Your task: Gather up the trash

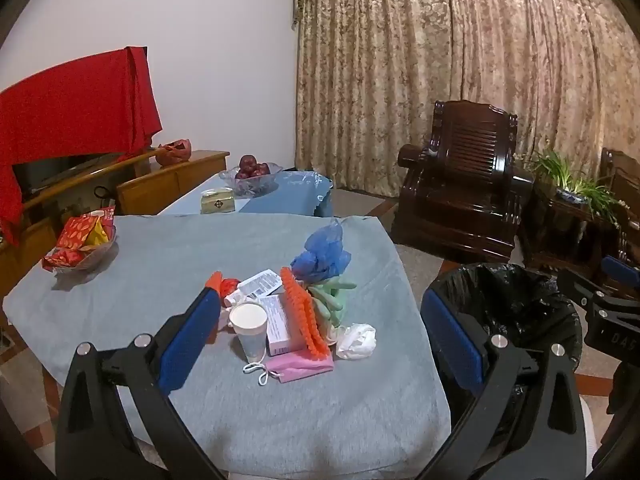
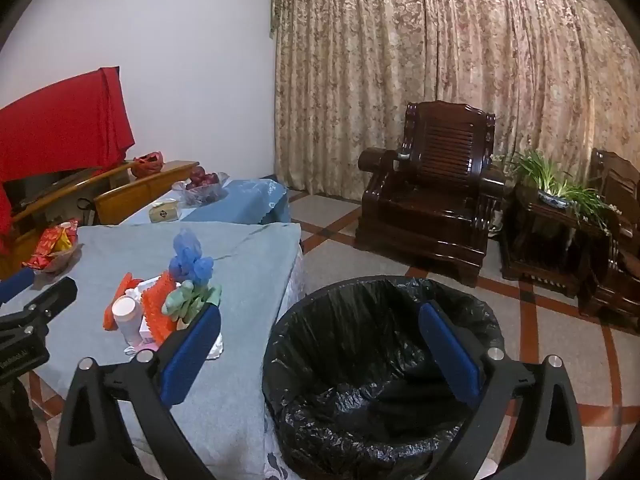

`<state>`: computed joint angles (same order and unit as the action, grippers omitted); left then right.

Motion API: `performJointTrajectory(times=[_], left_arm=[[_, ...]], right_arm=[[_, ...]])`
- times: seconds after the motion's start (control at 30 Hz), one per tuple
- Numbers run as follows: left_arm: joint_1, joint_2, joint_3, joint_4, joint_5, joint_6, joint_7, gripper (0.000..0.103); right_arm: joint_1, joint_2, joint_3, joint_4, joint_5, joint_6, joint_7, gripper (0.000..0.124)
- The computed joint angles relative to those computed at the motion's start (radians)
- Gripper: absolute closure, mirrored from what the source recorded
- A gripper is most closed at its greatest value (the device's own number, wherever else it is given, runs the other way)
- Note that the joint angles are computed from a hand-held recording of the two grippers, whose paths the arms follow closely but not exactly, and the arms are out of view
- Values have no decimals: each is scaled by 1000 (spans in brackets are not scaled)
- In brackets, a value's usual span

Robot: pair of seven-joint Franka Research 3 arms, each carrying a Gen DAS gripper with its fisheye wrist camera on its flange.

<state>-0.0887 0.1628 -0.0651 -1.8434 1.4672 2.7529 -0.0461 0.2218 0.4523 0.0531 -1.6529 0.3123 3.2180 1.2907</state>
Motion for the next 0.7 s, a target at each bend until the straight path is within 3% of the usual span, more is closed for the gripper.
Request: performJointTrajectory(times=[0.4, 0.7], left_arm=[[4, 0, 3, -1, -14, 10, 12, 5], [3, 5, 6, -7, 12, 9, -14, 5]], right_arm=[[-15, 5, 19, -4, -1, 12, -12, 27], [13, 4, -15, 1, -8, 3, 1, 27]])
